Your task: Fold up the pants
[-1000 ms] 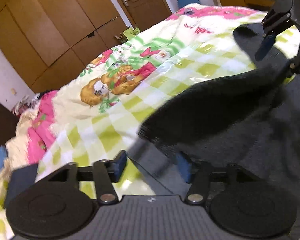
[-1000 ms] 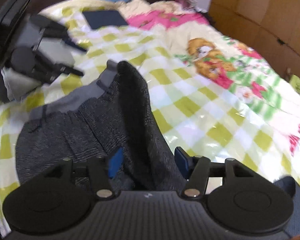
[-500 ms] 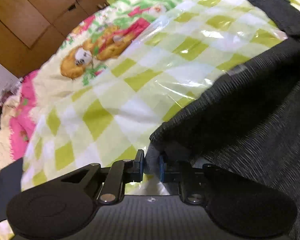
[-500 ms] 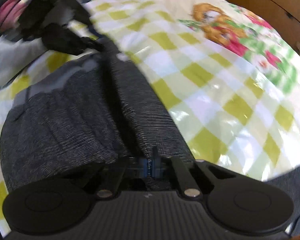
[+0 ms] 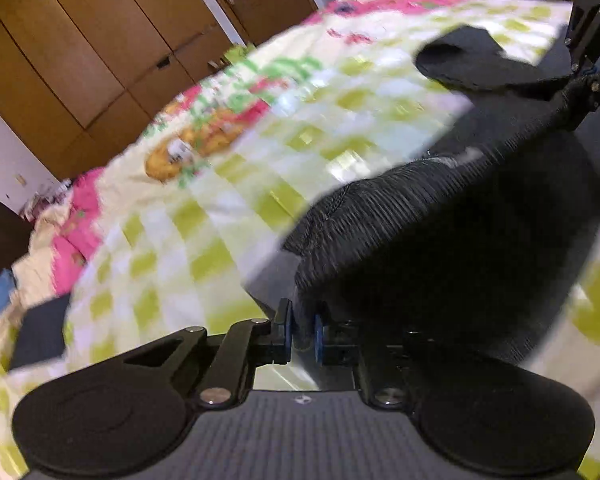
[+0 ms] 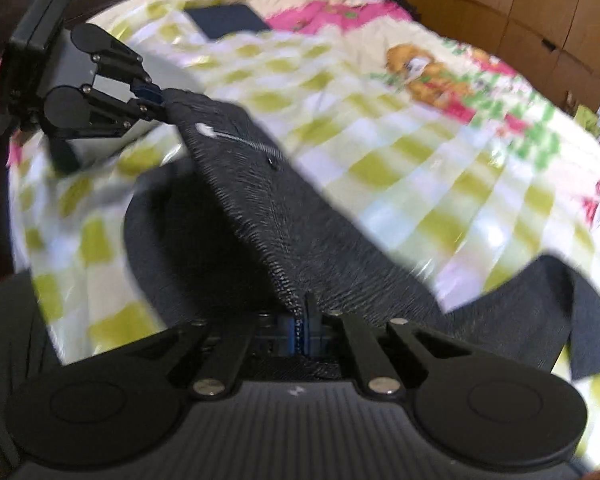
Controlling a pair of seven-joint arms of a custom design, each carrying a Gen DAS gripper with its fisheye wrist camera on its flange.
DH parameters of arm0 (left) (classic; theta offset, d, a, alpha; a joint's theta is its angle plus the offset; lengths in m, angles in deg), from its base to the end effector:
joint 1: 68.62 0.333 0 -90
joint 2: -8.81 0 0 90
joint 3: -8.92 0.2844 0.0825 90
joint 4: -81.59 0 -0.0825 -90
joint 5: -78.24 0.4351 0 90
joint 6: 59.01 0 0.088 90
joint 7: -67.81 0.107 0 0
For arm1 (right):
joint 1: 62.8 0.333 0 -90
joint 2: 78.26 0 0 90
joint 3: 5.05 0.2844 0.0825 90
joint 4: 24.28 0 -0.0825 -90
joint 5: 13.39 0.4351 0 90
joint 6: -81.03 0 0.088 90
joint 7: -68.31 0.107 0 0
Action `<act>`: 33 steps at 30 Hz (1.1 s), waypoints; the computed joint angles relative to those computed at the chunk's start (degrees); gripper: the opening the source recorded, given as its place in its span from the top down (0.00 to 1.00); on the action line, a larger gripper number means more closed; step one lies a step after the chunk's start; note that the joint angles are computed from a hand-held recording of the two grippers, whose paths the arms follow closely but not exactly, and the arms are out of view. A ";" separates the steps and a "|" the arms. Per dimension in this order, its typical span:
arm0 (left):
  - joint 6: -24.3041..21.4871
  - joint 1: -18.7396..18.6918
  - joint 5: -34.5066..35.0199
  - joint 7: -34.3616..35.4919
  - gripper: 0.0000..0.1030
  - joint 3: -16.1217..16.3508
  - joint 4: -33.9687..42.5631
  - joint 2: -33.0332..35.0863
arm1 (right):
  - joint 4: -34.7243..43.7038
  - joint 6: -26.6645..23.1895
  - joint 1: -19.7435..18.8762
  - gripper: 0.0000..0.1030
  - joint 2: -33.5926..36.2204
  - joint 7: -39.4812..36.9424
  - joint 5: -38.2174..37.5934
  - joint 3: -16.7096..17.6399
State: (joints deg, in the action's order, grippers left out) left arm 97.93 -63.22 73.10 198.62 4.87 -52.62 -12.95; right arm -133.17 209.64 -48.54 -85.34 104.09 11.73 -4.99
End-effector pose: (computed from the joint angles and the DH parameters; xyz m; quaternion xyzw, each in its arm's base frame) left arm 0.5425 0.0140 0.5226 -0.4211 0.8242 -0.1705 0.3381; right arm 0.5948 0.1644 0.5639 -0.9157 0.2678 -0.1217 0.2740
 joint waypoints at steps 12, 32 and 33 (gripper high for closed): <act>4.24 6.10 9.87 -15.27 0.70 -6.50 -9.92 -5.22 | -15.41 11.11 3.31 0.89 -6.57 6.00 -6.02 0.14; 3.87 13.43 25.21 -34.84 0.67 -11.46 -15.49 -12.56 | -20.20 13.25 6.88 0.65 -12.07 7.46 -3.70 -2.46; 3.51 13.50 25.14 -35.58 0.67 -11.58 -15.75 -13.37 | -20.85 13.74 6.79 0.65 -12.96 7.35 -3.71 -2.57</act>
